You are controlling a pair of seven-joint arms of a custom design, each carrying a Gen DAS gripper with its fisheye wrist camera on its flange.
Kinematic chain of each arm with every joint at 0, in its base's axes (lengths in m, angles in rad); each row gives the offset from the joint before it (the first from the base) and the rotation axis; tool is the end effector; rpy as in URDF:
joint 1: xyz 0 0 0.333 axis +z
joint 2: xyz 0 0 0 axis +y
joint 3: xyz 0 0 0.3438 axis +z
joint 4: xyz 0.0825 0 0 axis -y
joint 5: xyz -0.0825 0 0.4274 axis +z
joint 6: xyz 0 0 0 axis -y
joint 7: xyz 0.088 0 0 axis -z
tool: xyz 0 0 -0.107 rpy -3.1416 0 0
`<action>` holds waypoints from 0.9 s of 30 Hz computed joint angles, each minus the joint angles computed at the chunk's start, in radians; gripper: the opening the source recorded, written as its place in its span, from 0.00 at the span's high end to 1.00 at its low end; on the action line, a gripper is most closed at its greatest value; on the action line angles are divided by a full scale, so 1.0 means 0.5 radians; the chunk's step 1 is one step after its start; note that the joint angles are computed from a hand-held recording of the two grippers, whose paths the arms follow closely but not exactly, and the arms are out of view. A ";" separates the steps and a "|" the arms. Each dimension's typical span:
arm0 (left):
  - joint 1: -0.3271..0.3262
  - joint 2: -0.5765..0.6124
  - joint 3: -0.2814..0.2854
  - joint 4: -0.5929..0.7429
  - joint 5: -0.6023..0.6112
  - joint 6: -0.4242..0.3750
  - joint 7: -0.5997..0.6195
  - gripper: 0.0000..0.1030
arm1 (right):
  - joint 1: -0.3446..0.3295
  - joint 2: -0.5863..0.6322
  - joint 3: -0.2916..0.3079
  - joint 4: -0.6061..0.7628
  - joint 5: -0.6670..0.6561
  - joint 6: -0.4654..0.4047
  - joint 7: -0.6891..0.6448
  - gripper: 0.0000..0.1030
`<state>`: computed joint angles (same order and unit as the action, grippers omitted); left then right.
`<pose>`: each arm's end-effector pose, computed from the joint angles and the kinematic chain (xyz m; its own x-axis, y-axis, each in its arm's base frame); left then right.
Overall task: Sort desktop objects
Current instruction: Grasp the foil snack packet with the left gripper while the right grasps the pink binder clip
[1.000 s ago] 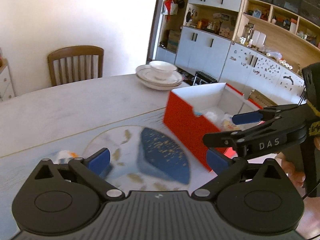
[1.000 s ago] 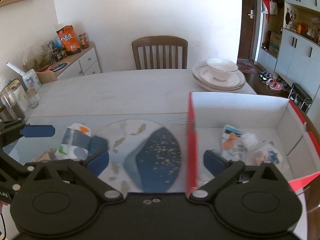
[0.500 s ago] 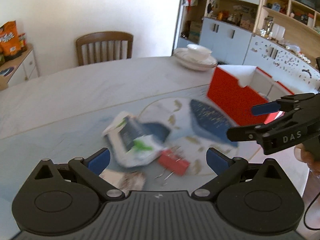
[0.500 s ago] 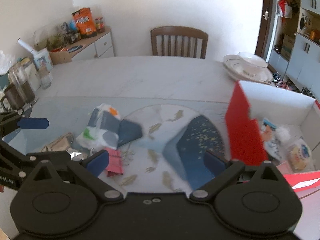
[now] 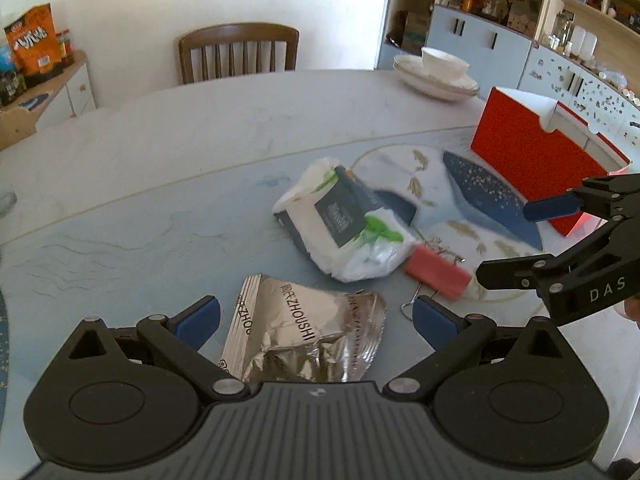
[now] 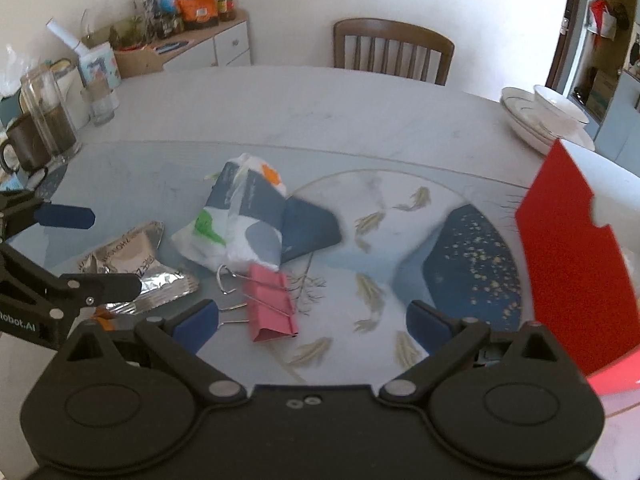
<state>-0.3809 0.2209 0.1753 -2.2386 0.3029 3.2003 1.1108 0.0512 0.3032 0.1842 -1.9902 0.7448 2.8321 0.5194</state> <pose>0.6034 -0.1578 0.3493 -0.1046 -0.9912 0.0809 -0.7416 0.0236 -0.6704 0.6686 0.1173 0.3602 0.5765 -0.8168 -0.0201 -0.6468 -0.4412 -0.6221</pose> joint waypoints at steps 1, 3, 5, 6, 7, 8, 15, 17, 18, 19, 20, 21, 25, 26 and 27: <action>0.074 0.011 -0.073 0.009 -0.021 -0.008 0.039 0.00 | 0.010 0.012 -0.006 0.008 -0.019 0.000 0.014 0.03; 0.234 0.031 -0.234 0.026 -0.080 -0.036 0.134 0.00 | 0.033 0.036 -0.016 0.020 -0.072 0.015 0.057 0.03; 0.330 0.051 -0.332 0.047 -0.124 -0.076 0.213 0.00 | 0.036 0.063 -0.013 0.038 -0.114 0.019 0.078 0.04; 0.363 0.062 -0.366 0.056 -0.143 -0.089 0.246 0.00 | 0.041 0.077 -0.014 0.046 -0.142 0.025 0.096 0.04; 0.409 0.071 -0.413 0.063 -0.168 -0.100 0.289 0.00 | 0.043 0.088 -0.014 0.054 -0.168 0.024 0.113 0.05; 0.440 0.078 -0.444 0.069 -0.190 -0.108 0.322 0.00 | 0.047 0.102 -0.017 0.065 -0.201 0.019 0.137 0.05; 0.495 0.121 -0.504 0.101 -0.290 -0.134 0.448 0.00 | 0.051 0.174 -0.012 0.113 -0.390 0.002 0.278 0.11; 0.512 0.130 -0.523 0.107 -0.319 -0.131 0.475 0.00 | 0.059 0.195 -0.019 0.134 -0.439 -0.004 0.331 0.12; 0.501 0.133 -0.513 0.112 -0.322 -0.133 0.479 0.00 | 0.059 0.203 -0.019 0.144 -0.459 -0.010 0.353 0.12; 0.481 0.137 -0.493 0.116 -0.319 -0.135 0.476 0.00 | 0.059 0.213 -0.018 0.153 -0.477 -0.012 0.374 0.14; 0.479 0.140 -0.491 0.119 -0.324 -0.134 0.480 0.00 | 0.056 0.220 -0.014 0.160 -0.492 -0.013 0.387 0.16; 0.481 0.142 -0.494 0.122 -0.332 -0.136 0.485 0.00 | 0.043 0.227 0.000 0.169 -0.491 -0.022 0.388 0.17; 0.523 0.156 -0.541 0.129 -0.377 -0.137 0.519 0.00 | 0.008 0.240 0.041 0.182 -0.476 -0.024 0.381 0.20; 0.500 0.157 -0.518 0.130 -0.371 -0.136 0.514 0.00 | -0.007 0.242 0.056 0.186 -0.455 -0.040 0.378 0.21; 0.501 0.160 -0.520 0.133 -0.374 -0.138 0.521 0.01 | -0.023 0.242 0.072 0.186 -0.429 -0.046 0.363 0.22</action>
